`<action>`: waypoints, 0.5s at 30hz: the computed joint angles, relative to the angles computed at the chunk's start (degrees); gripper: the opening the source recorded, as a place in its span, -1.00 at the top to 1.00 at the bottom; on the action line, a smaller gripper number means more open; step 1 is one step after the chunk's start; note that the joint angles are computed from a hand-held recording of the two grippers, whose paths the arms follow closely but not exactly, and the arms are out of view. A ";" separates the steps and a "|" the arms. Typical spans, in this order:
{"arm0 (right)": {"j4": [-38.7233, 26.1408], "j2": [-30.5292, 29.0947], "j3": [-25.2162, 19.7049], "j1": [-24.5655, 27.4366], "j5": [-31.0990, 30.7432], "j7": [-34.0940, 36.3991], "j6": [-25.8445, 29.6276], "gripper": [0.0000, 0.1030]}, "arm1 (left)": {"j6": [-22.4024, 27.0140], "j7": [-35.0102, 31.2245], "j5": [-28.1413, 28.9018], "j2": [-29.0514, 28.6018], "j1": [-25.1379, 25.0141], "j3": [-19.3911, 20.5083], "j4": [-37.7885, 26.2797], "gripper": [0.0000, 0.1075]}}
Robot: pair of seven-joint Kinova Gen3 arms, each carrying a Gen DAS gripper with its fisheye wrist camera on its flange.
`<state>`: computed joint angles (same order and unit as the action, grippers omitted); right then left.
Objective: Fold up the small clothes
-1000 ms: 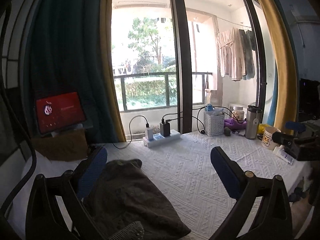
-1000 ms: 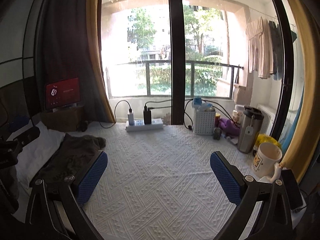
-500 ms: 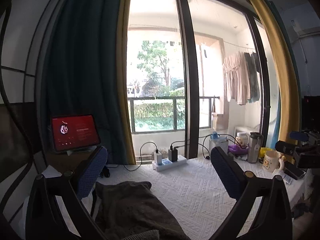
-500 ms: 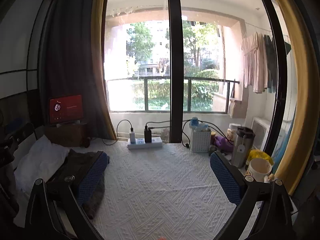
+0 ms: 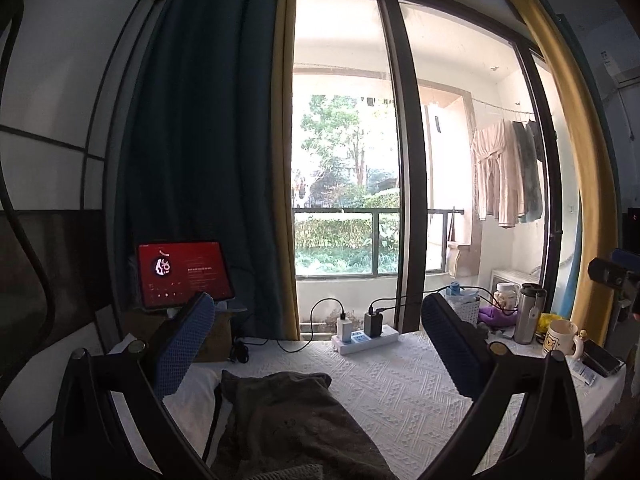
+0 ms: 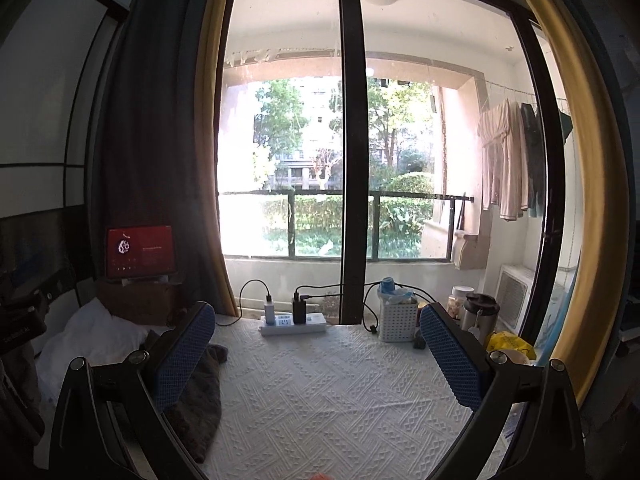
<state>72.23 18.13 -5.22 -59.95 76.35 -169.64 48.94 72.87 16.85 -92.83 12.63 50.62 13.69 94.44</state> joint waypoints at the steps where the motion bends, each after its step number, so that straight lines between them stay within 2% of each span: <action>1: -0.54 0.31 0.04 -0.35 0.00 -0.17 0.86 -1.00 | -0.42 -0.06 0.51 -0.17 -0.23 -0.01 0.08 -0.90; 5: -2.64 1.87 0.47 -1.18 -1.04 0.85 3.08 -1.00 | -2.08 0.29 1.54 -0.86 -1.00 0.08 0.78 -0.90; 8: -3.53 2.54 0.95 -1.18 -2.98 2.13 2.69 -1.00 | -2.90 0.11 2.08 -1.15 -1.41 0.30 0.98 -0.90; 12: -4.86 3.76 1.91 -1.59 -5.06 4.16 3.06 -1.00 | -6.52 0.35 2.78 -2.37 -2.89 0.54 2.19 -0.90; 15: -5.83 4.71 2.76 -1.95 -6.47 5.30 3.51 -1.00 | -6.69 -0.55 3.39 -2.19 -3.32 0.67 2.09 -0.90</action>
<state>66.41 22.84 -2.46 -61.90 69.88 -164.34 52.45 66.18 16.30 -89.44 10.44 47.30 14.36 96.52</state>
